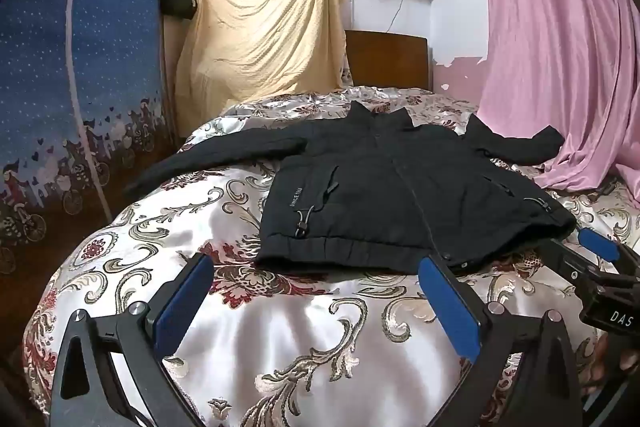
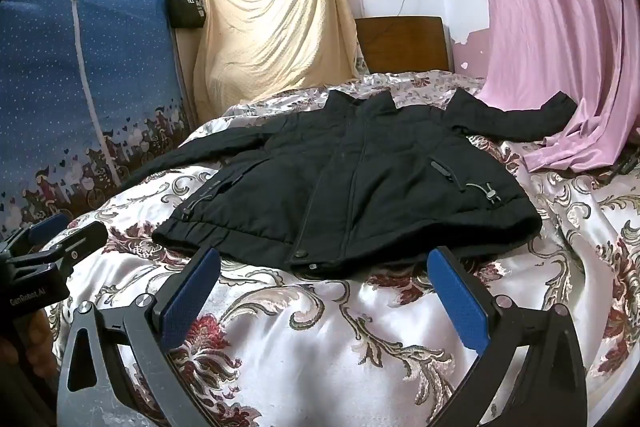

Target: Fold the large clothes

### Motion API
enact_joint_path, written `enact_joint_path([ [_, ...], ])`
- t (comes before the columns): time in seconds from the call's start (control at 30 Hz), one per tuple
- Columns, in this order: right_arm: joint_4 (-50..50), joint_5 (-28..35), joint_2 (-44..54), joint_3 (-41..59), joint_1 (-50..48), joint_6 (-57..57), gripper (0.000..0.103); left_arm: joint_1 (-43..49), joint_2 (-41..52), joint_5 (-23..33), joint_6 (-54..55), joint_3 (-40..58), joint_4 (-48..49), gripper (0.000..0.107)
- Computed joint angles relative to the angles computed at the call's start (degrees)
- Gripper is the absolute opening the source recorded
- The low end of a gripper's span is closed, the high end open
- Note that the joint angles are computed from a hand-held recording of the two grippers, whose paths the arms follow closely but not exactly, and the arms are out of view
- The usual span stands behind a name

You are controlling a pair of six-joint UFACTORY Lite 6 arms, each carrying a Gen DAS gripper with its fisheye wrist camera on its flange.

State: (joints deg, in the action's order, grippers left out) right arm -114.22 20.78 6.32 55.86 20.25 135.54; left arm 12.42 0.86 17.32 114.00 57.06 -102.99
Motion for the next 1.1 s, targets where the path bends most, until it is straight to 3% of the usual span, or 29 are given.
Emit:
enact_joint_path([
  [1.1,0.15,-0.16,0.53,0.19,-0.02,0.05,0.102,-0.01,0.01,0.00,0.19,-0.02,-0.15,0.103],
])
